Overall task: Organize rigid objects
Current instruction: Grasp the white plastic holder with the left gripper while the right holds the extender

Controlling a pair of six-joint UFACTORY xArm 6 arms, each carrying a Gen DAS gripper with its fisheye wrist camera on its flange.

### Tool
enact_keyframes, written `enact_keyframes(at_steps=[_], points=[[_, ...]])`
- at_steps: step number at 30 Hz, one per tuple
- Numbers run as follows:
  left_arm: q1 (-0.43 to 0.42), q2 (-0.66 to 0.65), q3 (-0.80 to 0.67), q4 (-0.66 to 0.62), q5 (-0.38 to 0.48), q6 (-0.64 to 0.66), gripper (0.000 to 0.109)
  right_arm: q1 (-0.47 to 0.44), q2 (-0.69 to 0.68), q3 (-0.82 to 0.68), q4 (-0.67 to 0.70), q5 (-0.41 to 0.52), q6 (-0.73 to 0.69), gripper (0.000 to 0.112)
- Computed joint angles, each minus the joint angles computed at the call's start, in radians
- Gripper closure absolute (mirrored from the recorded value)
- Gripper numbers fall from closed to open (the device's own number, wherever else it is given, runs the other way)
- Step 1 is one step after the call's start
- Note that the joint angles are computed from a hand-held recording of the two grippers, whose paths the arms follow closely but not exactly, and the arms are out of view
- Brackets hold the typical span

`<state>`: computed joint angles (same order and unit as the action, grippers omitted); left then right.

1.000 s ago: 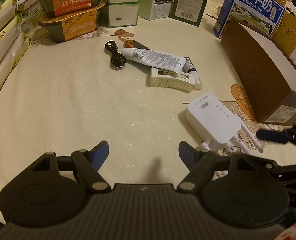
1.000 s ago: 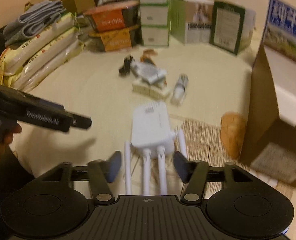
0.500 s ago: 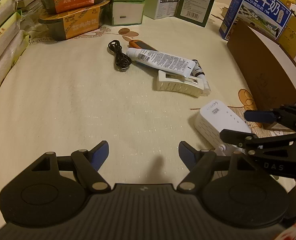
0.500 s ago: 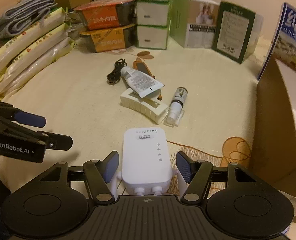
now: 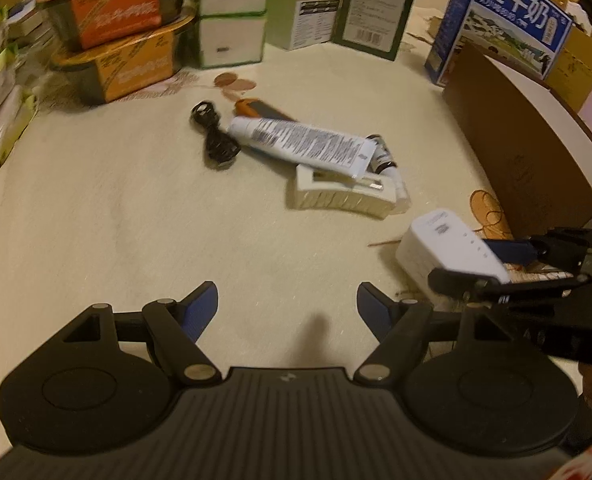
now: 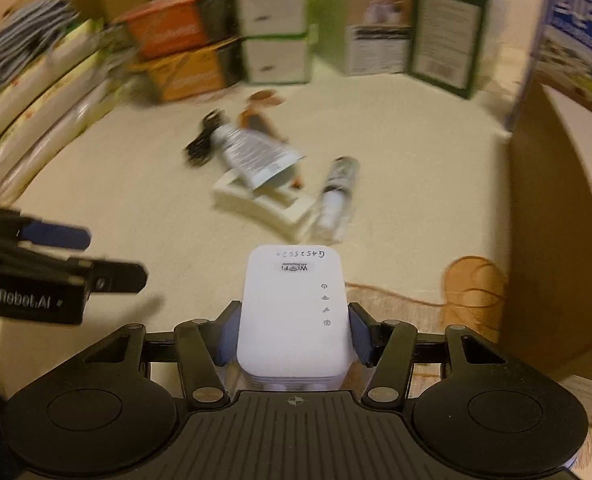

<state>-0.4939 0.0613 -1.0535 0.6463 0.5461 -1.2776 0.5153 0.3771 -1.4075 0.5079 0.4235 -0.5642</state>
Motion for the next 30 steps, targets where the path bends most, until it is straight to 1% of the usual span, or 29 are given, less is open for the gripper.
enact_keyframes(at_steps=[4, 7, 10, 13, 17, 19, 24, 26, 28, 30], points=[[0.018, 0.04, -0.034, 0.044, -0.051, 0.017, 0.035, -0.016, 0.005, -0.011, -0.011, -0.042, 0.09, 0.06], [0.032, 0.077, -0.067, 0.063, -0.087, 0.039, 0.035, -0.025, 0.019, -0.034, -0.044, -0.049, 0.138, 0.06], [0.041, 0.125, -0.113, 0.078, -0.104, 0.063, 0.035, -0.029, 0.038, -0.058, -0.071, -0.061, 0.19, 0.06], [0.05, 0.17, -0.154, 0.083, -0.122, 0.078, 0.035, -0.03, 0.052, -0.074, -0.093, -0.075, 0.218, 0.06], [0.061, 0.223, -0.204, 0.054, -0.14, 0.112, 0.034, -0.032, 0.077, -0.105, -0.118, -0.071, 0.25, 0.06], [0.061, 0.246, -0.23, 0.045, -0.138, 0.119, 0.035, -0.034, 0.086, -0.115, -0.121, -0.076, 0.259, 0.06], [0.055, 0.297, -0.29, 0.048, -0.119, 0.083, 0.035, -0.043, 0.101, -0.135, -0.145, -0.079, 0.286, 0.06], [0.049, 0.314, -0.31, 0.077, -0.109, 0.062, 0.035, -0.048, 0.108, -0.146, -0.154, -0.074, 0.295, 0.06], [0.042, 0.33, -0.332, 0.098, -0.09, 0.071, 0.033, -0.052, 0.111, -0.148, -0.154, -0.075, 0.296, 0.06], [0.031, 0.347, -0.36, 0.122, -0.051, 0.077, 0.032, -0.055, 0.114, -0.151, -0.157, -0.071, 0.302, 0.06]])
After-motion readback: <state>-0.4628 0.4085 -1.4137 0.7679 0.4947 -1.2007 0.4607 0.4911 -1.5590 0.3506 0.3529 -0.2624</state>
